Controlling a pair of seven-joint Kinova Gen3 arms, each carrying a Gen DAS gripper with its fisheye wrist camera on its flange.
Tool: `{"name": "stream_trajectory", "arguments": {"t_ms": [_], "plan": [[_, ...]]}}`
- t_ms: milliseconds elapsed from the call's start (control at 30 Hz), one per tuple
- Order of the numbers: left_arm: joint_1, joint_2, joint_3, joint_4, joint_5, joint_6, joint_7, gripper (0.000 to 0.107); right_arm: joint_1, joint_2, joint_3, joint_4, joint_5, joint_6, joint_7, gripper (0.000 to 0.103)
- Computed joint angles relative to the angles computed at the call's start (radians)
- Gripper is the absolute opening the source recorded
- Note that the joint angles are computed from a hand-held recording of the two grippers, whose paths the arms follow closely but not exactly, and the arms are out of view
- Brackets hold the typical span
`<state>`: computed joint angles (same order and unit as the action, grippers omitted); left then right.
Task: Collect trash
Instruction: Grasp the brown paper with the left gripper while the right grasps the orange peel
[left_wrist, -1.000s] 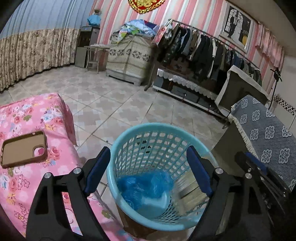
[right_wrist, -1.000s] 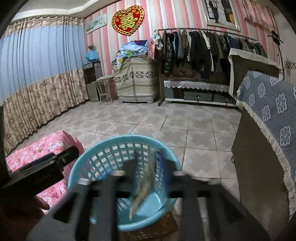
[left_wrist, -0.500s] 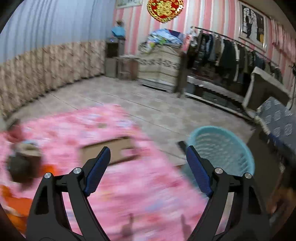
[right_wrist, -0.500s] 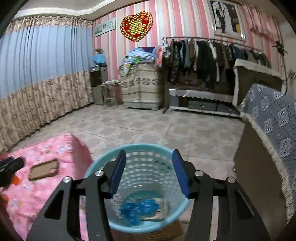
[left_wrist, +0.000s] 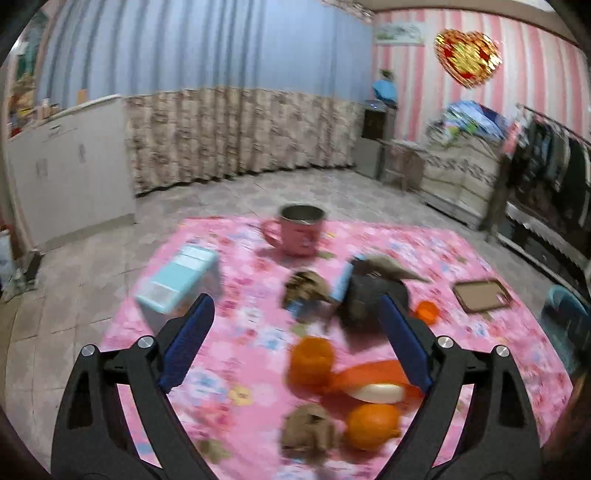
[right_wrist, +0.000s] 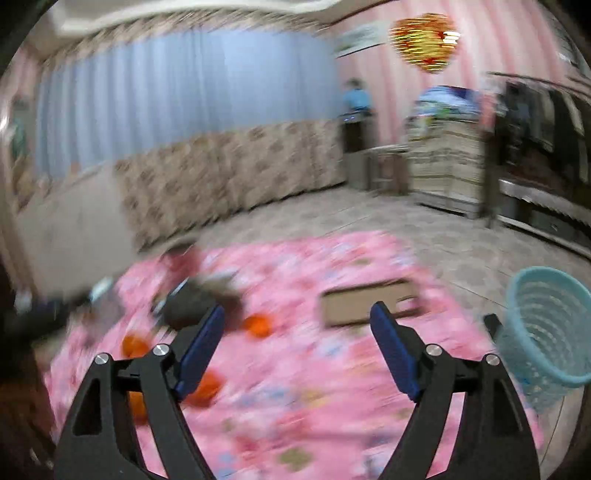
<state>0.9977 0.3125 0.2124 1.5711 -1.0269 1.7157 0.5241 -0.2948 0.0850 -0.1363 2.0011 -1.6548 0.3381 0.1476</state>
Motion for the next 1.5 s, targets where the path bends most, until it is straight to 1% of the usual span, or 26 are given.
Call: {"name": "stream_trajectory", "arguments": {"t_ms": [33, 100, 167, 233, 300, 400, 467, 533, 600, 667, 700, 733, 800, 867, 900, 933, 1000, 1067, 1133, 1167, 1200, 1267, 1333, 1400, 1433, 1500], "plan": [[0.005, -0.011, 0.000, 0.011, -0.001, 0.003, 0.015, 0.088, 0.004, -0.006, -0.031, 0.023, -0.012, 0.008, 0.021, 0.080], [0.004, -0.021, 0.007, 0.020, 0.004, 0.003, 0.022, 0.090, 0.064, 0.000, -0.101, 0.050, 0.014, 0.074, 0.016, 0.080], [0.010, -0.020, 0.021, 0.028, 0.035, 0.019, 0.015, 0.091, 0.094, 0.001, -0.141, 0.066, 0.091, 0.116, -0.048, 0.080], [0.014, -0.021, 0.032, 0.052, 0.068, 0.020, 0.007, 0.093, 0.101, -0.010, -0.159, 0.076, 0.173, 0.115, -0.122, 0.080], [0.003, -0.022, 0.037, 0.068, 0.113, 0.005, -0.005, 0.093, 0.067, 0.004, -0.148, 0.052, 0.254, 0.105, -0.204, 0.080], [-0.006, -0.018, 0.035, 0.087, 0.176, 0.005, 0.002, 0.093, -0.003, 0.045, -0.087, 0.005, 0.363, 0.177, -0.326, 0.080], [-0.036, -0.033, 0.057, 0.116, 0.219, 0.003, 0.053, 0.093, -0.042, 0.071, -0.092, -0.022, 0.444, 0.165, -0.404, 0.080], [-0.003, -0.068, 0.029, 0.166, 0.233, -0.028, 0.132, 0.093, -0.008, 0.090, -0.167, -0.042, 0.525, 0.133, -0.479, 0.080], [-0.008, -0.085, 0.052, 0.195, 0.226, -0.033, 0.190, 0.093, 0.027, 0.113, -0.242, -0.057, 0.589, 0.100, -0.533, 0.079], [-0.012, -0.092, 0.068, 0.204, 0.217, -0.041, 0.207, 0.093, 0.018, 0.129, -0.259, -0.064, 0.627, 0.080, -0.582, 0.079], [-0.018, -0.091, 0.073, 0.205, 0.217, -0.046, 0.202, 0.093, 0.000, 0.135, -0.246, -0.074, 0.650, 0.086, -0.605, 0.078], [-0.024, -0.089, 0.076, 0.204, 0.218, -0.052, 0.193, 0.093, -0.032, 0.142, -0.226, -0.084, 0.678, 0.083, -0.632, 0.073], [-0.031, -0.086, 0.079, 0.201, 0.214, -0.062, 0.179, 0.093, -0.051, 0.149, -0.215, -0.102, 0.710, 0.100, -0.673, 0.065], [-0.037, -0.085, 0.080, 0.198, 0.210, -0.076, 0.160, 0.093, -0.086, 0.168, -0.186, -0.134, 0.782, 0.129, -0.740, 0.062], [-0.042, -0.084, 0.080, 0.195, 0.209, -0.085, 0.144, 0.093, -0.087, 0.185, -0.182, -0.158, 0.823, 0.162, -0.780, 0.052], [-0.045, -0.077, 0.081, 0.183, 0.208, -0.087, 0.116, 0.093, -0.073, 0.198, -0.197, -0.178, 0.855, 0.188, -0.816, 0.051], [-0.056, -0.064, 0.079, 0.152, 0.212, -0.099, 0.047, 0.093, -0.002, 0.199, -0.272, -0.183, 0.893, 0.193, -0.851, 0.045], [-0.043, -0.060, 0.046, 0.129, 0.223, -0.131, -0.013, 0.093, 0.068, 0.172, -0.338, -0.158, 0.884, 0.150, -0.833, 0.043], [-0.077, -0.041, 0.069, 0.100, 0.221, -0.166, -0.093, 0.093, 0.160, 0.151, -0.403, -0.140, 0.818, 0.127, -0.762, 0.043], [-0.090, -0.022, 0.080, 0.078, 0.221, -0.160, -0.134, 0.093, 0.193, 0.136, -0.414, -0.132, 0.779, 0.120, -0.724, 0.043], [-0.089, -0.004, 0.073, 0.053, 0.225, -0.150, -0.174, 0.093, 0.209, 0.130, -0.415, -0.128, 0.751, 0.117, -0.698, 0.043], [-0.076, 0.005, 0.034, 0.031, 0.247, -0.178, -0.225, 0.093, 0.237, 0.121, -0.397, -0.133, 0.694, 0.141, -0.665, 0.043], [-0.106, 0.020, 0.040, 0.011, 0.273, -0.211, -0.291, 0.092, 0.225, 0.118, -0.353, -0.139, 0.658, 0.160, -0.647, 0.043], [-0.102, 0.040, 0.008, -0.015, 0.311, -0.211, -0.348, 0.081, 0.231, 0.124, -0.341, -0.149, 0.639, 0.177, -0.637, 0.043], [-0.112, 0.040, 0.000, -0.014, 0.332, -0.231, -0.368, 0.077, 0.236, 0.123, -0.338, -0.153, 0.635, 0.184, -0.636, 0.043], [-0.134, 0.028, -0.011, 0.003, 0.375, -0.282, -0.391, 0.049, 0.241, 0.124, -0.337, -0.160, 0.641, 0.194, -0.641, 0.043]]}}
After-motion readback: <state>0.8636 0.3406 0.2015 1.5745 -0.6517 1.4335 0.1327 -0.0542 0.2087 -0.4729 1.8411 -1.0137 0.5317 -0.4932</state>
